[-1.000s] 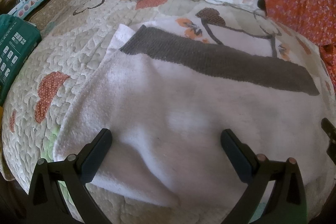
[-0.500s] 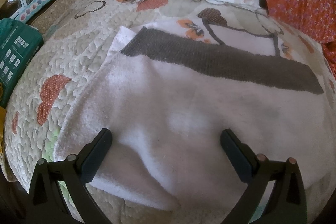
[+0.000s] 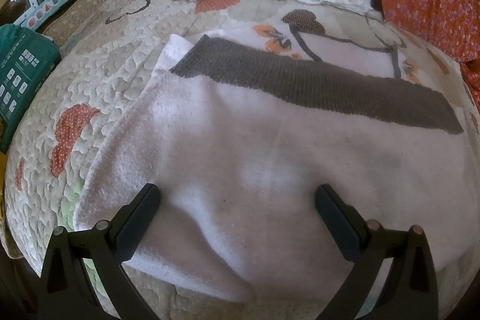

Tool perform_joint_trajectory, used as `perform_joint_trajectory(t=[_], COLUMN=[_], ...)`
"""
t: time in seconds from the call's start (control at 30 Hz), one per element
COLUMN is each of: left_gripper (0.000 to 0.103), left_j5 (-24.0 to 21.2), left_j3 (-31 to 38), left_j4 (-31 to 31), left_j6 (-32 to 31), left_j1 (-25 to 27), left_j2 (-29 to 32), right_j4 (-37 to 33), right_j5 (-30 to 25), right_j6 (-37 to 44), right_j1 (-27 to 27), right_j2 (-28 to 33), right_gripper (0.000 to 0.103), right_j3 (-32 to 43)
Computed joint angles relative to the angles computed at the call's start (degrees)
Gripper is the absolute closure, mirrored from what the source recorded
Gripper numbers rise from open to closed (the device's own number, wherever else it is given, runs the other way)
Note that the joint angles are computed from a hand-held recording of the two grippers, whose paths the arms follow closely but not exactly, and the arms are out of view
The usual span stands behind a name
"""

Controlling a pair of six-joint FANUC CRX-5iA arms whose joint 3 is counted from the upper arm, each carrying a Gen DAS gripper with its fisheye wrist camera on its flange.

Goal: Fold small clothes

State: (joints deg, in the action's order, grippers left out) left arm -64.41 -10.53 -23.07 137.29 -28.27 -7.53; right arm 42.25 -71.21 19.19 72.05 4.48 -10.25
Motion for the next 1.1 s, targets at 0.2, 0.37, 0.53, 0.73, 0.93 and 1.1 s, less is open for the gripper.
perform_joint_trajectory(t=[0.2,0.37,0.53,0.73,0.93,1.1], left_gripper=[0.000,0.000,0.000,0.000,0.000,0.000], left_j5=[-0.08,-0.03,-0.07,-0.08,-0.17,-0.16], left_j3=[0.03,0.00,0.06,0.11,0.19,0.21], left_j4=[-0.10,-0.22,-0.38,-0.44,-0.67,-0.71], left_j6=[0.09,0.18,0.27,0.40,0.58,0.62], left_j1=[-0.07,-0.12,-0.23,-0.34,-0.49,-0.56], left_j2=[0.03,0.09,0.19,0.25,0.35,0.39], right_j4=[-9.27,-10.68,-12.12,-2.19,9.22,12.81], right_j5=[4.01,3.70,3.83,1.39,0.51,0.47], right_j6=[1.18,0.72,1.28,-3.81,-12.42,-15.56], right_j1=[-1.69,-2.07,-2.42,0.10,1.60,1.51], right_j2=[-1.75,-2.02,-2.15,-2.49,-5.32,-6.56], right_gripper=[0.021,0.021,0.019,0.019,0.016,0.014], right_j3=[1.15,1.50,1.98,-0.40,-4.65,-6.05])
